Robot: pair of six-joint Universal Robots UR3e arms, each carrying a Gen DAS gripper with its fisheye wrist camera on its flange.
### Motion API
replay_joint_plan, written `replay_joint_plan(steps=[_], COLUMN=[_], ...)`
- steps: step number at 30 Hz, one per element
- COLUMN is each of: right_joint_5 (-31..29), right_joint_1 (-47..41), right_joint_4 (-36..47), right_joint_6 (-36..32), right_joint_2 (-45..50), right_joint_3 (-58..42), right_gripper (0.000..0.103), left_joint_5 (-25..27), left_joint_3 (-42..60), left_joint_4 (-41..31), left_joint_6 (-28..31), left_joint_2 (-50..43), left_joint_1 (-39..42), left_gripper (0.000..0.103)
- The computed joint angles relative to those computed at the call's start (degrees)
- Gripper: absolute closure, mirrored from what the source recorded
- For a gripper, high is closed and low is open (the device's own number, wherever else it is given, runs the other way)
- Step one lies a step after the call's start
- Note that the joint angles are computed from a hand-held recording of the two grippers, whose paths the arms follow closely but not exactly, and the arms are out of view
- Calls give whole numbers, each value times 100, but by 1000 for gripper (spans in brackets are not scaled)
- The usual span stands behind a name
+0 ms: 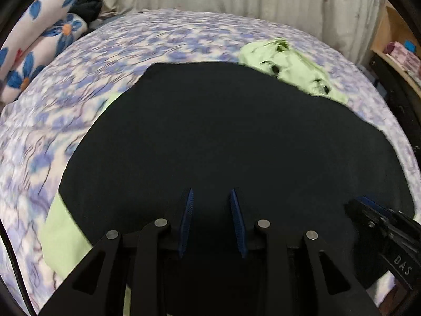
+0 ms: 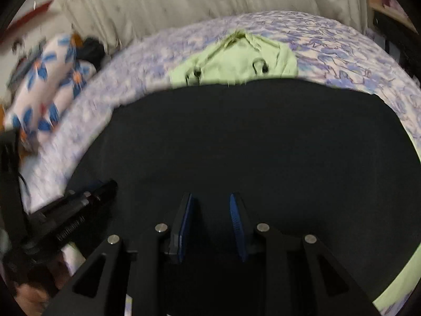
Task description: Fold large clothes
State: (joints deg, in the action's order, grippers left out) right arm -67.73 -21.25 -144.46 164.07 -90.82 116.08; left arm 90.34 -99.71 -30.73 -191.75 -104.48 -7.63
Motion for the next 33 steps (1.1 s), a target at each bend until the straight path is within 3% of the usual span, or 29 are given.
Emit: replay_joint_plan(steps=[3, 6, 8, 10, 12, 14, 16, 20, 25, 33], right_joint_5=[14, -26, -865, -461, 227, 310, -29, -526, -260, 413], right_joint_1=[-776, -1622, -1984, -2809, -3597, -3702, -3435, -2983, -3278, -3997], right_joint_4=[-58, 16, -469, -189, 652, 843, 598, 478, 1320, 3300], right_joint_6=[-325, -585, -466, -696, -950, -1023, -888, -607, -658, -1300], right_joint_2=[-494, -963, -1008, -1115, -1283, -1391, -1411, -1373, -1657, -2974], right_joint_3=[562, 916, 1100, 1183, 1064, 1070, 1108, 1033, 810, 847], right_gripper=[77, 81, 79, 81, 86, 92, 91, 86, 84, 84], left_joint_5=[359, 389, 102, 166, -5, 171, 456, 367, 346, 487], left_joint_3=[-341, -590, -852, -991, -1114, -1133, -1090, -948, -901, -950], left_joint_4=[218, 251, 272, 292, 325, 366, 359, -17, -438, -1197], left_joint_6=[79, 275, 428, 466, 523, 503, 498, 506, 349, 300], left_joint_2=[169, 369, 624, 770, 863, 839, 784, 914, 1328, 2154], left_joint_1=[174, 547, 880, 1019, 1160, 1055, 870, 867, 878, 708], left_gripper=[75, 75, 75, 75, 75, 75, 75, 61, 42, 41])
